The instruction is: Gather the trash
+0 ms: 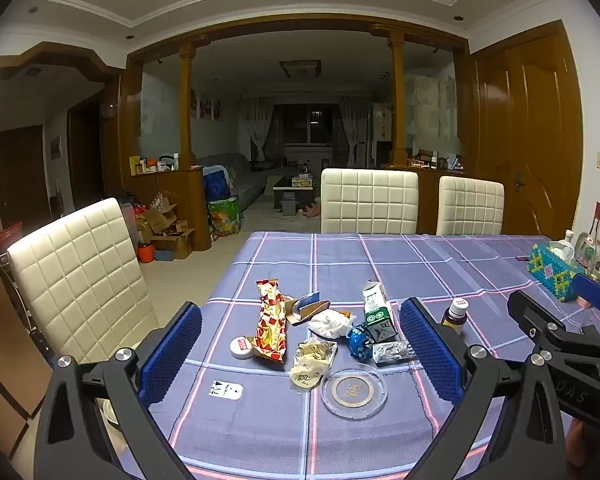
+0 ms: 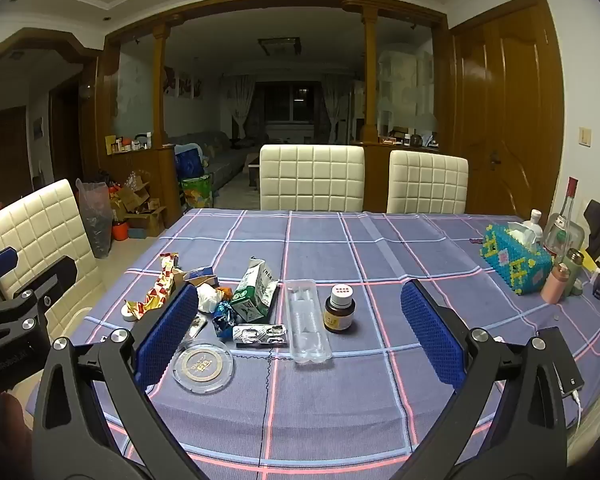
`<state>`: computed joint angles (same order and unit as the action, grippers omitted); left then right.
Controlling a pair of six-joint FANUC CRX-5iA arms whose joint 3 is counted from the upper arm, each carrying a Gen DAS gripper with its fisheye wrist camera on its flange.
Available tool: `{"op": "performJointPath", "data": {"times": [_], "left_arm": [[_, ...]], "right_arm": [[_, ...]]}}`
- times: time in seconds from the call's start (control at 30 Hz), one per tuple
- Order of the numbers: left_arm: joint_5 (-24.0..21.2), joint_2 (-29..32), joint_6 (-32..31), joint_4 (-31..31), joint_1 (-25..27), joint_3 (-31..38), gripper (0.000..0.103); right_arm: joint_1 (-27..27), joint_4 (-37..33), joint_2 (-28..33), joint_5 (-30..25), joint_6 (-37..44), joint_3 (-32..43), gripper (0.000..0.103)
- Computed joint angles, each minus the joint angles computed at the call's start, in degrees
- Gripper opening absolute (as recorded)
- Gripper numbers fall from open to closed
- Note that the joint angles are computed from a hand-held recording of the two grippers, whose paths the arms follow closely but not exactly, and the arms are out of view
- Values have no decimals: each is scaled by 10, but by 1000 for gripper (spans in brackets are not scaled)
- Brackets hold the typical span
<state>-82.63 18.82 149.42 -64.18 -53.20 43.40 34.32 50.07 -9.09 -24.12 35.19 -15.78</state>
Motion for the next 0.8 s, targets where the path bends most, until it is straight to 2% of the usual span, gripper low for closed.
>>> {"op": "performJointPath", "data": {"times": [0.8], "left_arm": [[-1,0,0,2,1,1,97]], "right_arm": [[3,-9,1,-7,10,4,100]]}}
